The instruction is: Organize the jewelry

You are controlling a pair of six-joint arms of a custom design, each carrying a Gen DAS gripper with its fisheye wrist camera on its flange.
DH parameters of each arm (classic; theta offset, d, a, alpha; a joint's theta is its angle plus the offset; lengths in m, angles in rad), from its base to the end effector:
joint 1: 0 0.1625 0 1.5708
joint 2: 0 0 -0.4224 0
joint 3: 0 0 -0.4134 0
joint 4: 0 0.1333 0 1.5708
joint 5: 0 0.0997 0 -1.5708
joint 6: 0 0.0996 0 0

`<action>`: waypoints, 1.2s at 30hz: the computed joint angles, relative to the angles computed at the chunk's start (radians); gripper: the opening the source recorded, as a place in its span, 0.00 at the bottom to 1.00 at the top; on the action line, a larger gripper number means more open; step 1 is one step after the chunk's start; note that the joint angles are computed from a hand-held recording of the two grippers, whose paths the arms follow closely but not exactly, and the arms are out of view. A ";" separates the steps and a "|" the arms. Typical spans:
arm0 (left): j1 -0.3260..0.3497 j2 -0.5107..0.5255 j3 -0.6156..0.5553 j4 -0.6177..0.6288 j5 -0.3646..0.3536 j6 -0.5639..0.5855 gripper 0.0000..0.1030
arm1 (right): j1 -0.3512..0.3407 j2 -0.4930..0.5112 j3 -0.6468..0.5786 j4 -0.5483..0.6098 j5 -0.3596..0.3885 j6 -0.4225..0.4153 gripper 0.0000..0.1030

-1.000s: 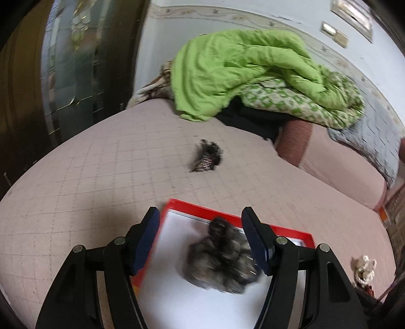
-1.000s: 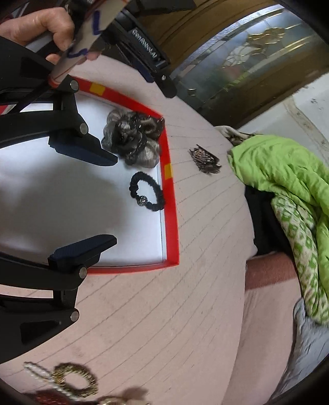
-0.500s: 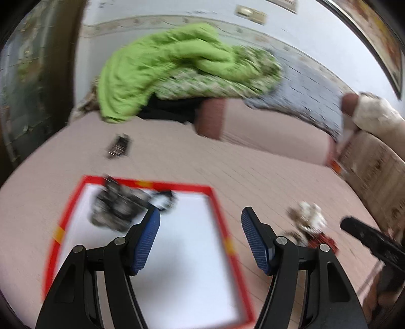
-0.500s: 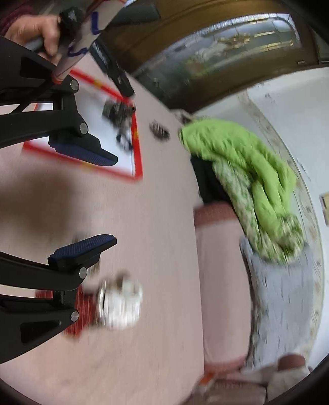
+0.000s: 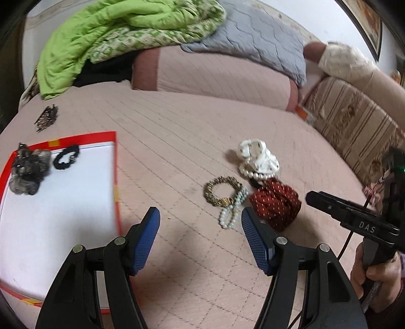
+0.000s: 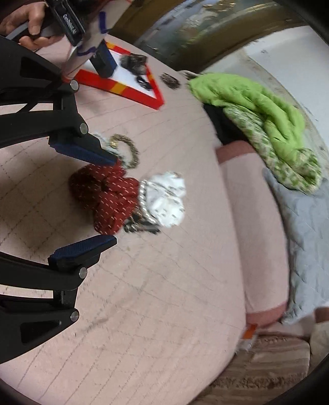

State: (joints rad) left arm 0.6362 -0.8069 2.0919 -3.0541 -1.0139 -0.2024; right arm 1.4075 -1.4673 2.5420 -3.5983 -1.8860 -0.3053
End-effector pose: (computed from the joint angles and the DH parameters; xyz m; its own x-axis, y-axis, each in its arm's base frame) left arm -0.3103 -0.4604 0.0077 -0.7346 0.4912 -0.4680 0.6543 0.6954 -0.2971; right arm 0.0400 -0.3870 0.2455 -0.8838 0.2134 0.4163 -0.1798 0.6667 -0.7234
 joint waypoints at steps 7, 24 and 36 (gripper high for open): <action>0.007 0.034 -0.027 0.028 0.014 0.005 0.64 | -0.006 0.060 -0.044 0.041 -0.011 -0.026 0.72; 0.025 0.092 -0.071 0.068 -0.105 0.062 0.51 | 0.008 0.078 -0.041 -0.062 -0.065 -0.057 0.13; 0.019 0.217 -0.164 0.068 -0.057 0.156 0.09 | -0.045 -0.046 -0.003 0.029 0.055 0.044 0.14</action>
State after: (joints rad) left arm 0.6553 -0.5897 1.9281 -2.9866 -1.0706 -0.0469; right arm 1.3622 -1.5134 2.5387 -3.5692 -1.8308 -0.2613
